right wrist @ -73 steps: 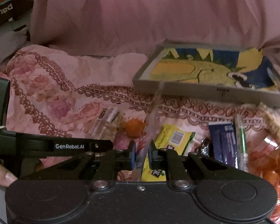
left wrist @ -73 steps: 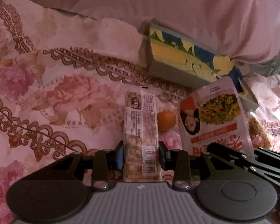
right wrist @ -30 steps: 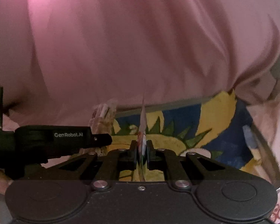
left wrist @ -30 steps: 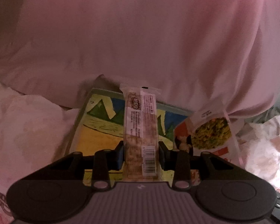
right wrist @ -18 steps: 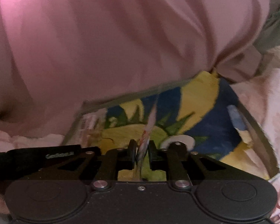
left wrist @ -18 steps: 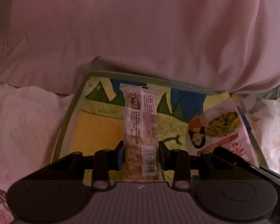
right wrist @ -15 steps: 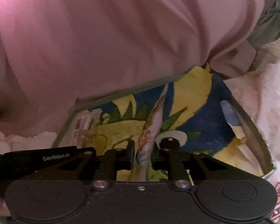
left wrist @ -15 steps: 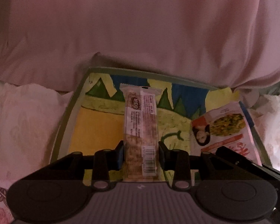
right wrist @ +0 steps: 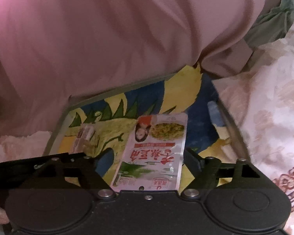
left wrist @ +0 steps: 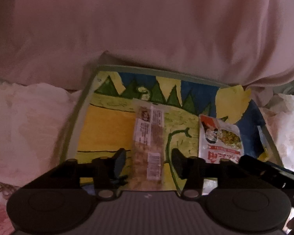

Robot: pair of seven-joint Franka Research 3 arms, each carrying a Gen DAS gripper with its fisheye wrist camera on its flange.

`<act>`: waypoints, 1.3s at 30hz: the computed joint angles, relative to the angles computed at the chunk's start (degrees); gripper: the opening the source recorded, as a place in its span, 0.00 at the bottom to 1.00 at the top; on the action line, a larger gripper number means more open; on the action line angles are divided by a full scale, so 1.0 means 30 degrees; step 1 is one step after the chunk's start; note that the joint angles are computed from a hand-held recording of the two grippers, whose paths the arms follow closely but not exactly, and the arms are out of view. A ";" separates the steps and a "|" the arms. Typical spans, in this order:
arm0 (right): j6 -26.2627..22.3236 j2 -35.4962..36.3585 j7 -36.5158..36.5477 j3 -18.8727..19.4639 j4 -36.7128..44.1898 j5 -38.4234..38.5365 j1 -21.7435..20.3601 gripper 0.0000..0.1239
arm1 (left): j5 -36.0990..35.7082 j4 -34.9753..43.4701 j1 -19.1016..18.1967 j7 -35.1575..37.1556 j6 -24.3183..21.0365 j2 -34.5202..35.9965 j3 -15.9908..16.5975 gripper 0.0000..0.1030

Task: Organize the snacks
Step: 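Open left gripper to drop the bar in the tray while right releases the pouch, then withdraw both open tools from the tray back over the remaining snacks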

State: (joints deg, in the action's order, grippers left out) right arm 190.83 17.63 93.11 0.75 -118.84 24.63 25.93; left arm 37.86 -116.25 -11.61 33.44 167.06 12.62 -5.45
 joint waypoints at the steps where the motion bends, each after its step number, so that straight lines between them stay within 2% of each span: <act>1: 0.0020 -0.0222 -0.0015 -0.0007 -0.0161 0.0005 -0.0016 0.69 | 0.0516 -0.0138 -0.0226 -0.0638 -0.0023 -0.0253 0.0261 0.65; 4: 0.0240 -0.0908 -0.0195 -0.1132 -0.0673 0.0361 0.1071 0.73 | 0.1993 -0.0598 -0.0459 -0.2446 -0.0228 -0.1130 0.0567 0.80; 8: 0.0900 -0.2156 -0.1667 -0.3114 -0.1739 0.1876 0.3300 0.78 | 0.4763 -0.1459 -0.0257 -0.4998 -0.0722 -0.2712 0.0271 0.90; 10: 0.1294 -0.2875 -0.2870 -0.3481 -0.2289 0.2656 0.3902 0.80 | 0.5862 -0.2084 0.0054 -0.5954 -0.0841 -0.3673 -0.0152 0.96; 12: 0.1782 -0.3533 -0.4654 -0.4017 -0.2724 0.4080 0.4839 0.83 | 0.7035 -0.2727 0.0458 -0.6980 -0.0758 -0.4599 -0.0627 0.98; 15: 0.2663 -0.4556 -0.7106 -0.3773 -0.3431 0.5921 0.5294 0.83 | 0.9018 -0.3863 0.1160 -0.8816 -0.0757 -0.6229 -0.1509 0.99; 19: 0.3847 -0.5791 -0.8978 -0.2726 -0.4490 0.7309 0.5050 0.83 | 1.0862 -0.5393 0.1932 -1.0570 -0.1117 -0.8490 -0.2684 0.99; 25: 0.5881 -0.7820 -0.9366 -0.0905 -0.7178 0.6375 0.4133 0.83 | 1.1317 -0.7680 0.2536 -1.1813 -0.1300 -1.1826 -0.3865 1.00; 28: 0.6590 -0.8569 -1.1107 0.0536 -0.7963 0.7943 0.3476 0.83 | 1.0601 -0.8965 0.2636 -1.1872 -0.1045 -1.3549 -0.4192 1.00; 33: 0.7141 -1.0324 -1.0184 0.1749 -1.0493 0.7420 0.2839 0.83 | 0.8450 -1.1094 0.2424 -1.0923 -0.1154 -1.6248 -0.4802 1.00; 39: 0.7113 -1.2183 -1.0679 0.4105 -1.3079 0.8968 0.1660 0.83 | 0.5590 -1.3343 0.1464 -0.9178 -0.2168 -1.9170 -0.5805 1.00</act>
